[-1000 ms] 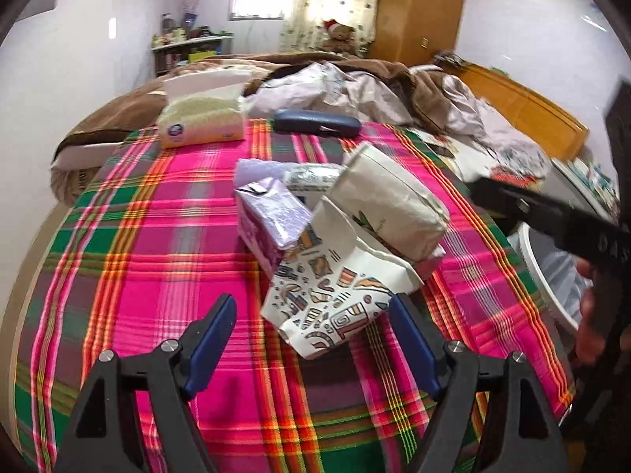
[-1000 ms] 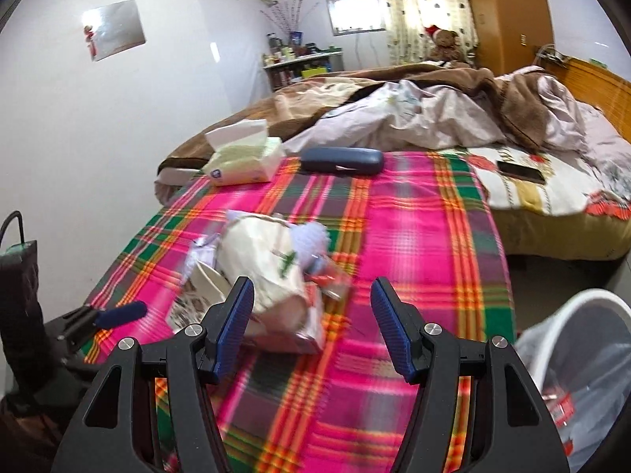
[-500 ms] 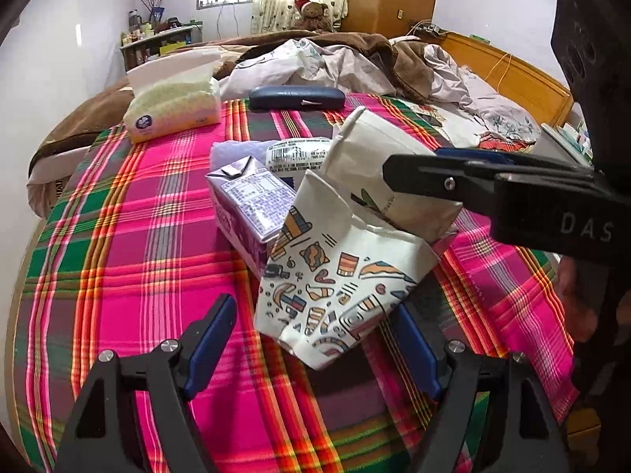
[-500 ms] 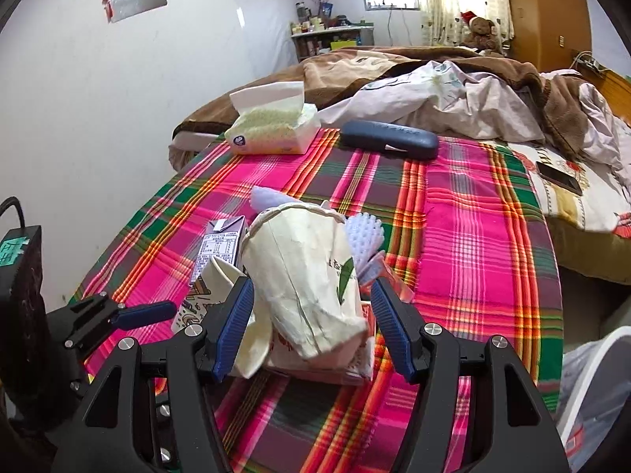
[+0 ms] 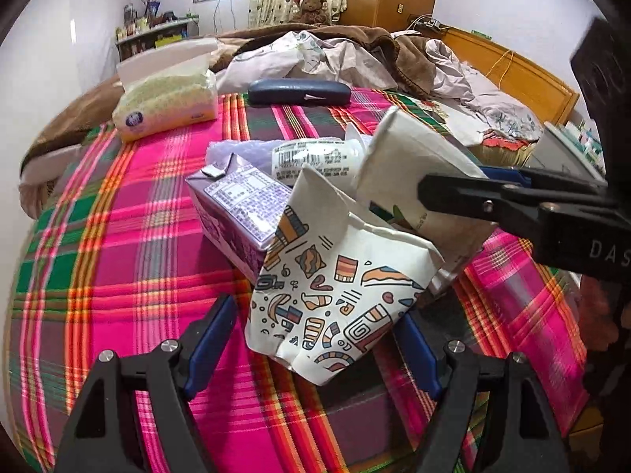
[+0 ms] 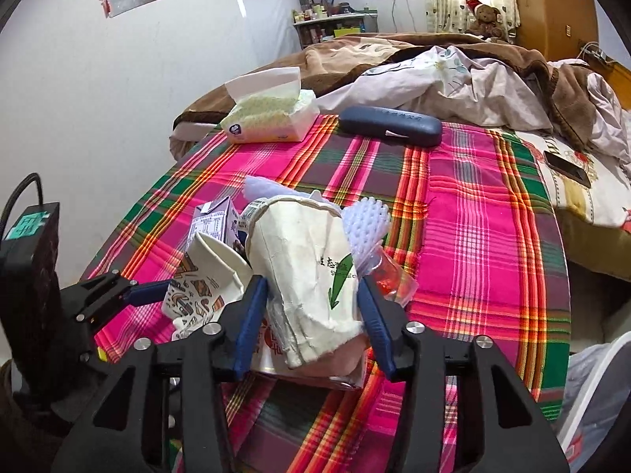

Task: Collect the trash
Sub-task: 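Grasp the patterned paper cup with left gripper while right gripper grasps the cloth bag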

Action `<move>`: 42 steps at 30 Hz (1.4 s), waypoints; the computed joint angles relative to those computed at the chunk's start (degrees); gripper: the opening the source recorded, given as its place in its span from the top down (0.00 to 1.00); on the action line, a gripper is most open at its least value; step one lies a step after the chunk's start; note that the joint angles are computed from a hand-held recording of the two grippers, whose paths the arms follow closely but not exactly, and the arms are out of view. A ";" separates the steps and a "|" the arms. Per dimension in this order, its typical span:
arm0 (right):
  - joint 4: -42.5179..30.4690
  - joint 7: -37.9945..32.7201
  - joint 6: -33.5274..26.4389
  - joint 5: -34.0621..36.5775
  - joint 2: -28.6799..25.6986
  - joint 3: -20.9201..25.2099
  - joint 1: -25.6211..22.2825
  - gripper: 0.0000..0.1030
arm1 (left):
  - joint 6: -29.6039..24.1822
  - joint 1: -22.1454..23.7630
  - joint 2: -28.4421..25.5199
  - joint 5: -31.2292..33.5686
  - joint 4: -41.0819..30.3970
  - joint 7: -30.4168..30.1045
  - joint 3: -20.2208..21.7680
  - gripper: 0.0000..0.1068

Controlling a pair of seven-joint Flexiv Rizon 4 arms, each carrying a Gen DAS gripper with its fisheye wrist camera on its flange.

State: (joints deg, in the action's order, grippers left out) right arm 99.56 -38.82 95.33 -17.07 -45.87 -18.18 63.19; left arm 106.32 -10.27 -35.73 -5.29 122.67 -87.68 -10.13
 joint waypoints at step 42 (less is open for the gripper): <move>9.98 -6.66 10.76 22.72 2.19 -6.01 9.40 0.78 | -0.55 0.10 2.20 2.24 2.07 -3.62 -0.64 0.25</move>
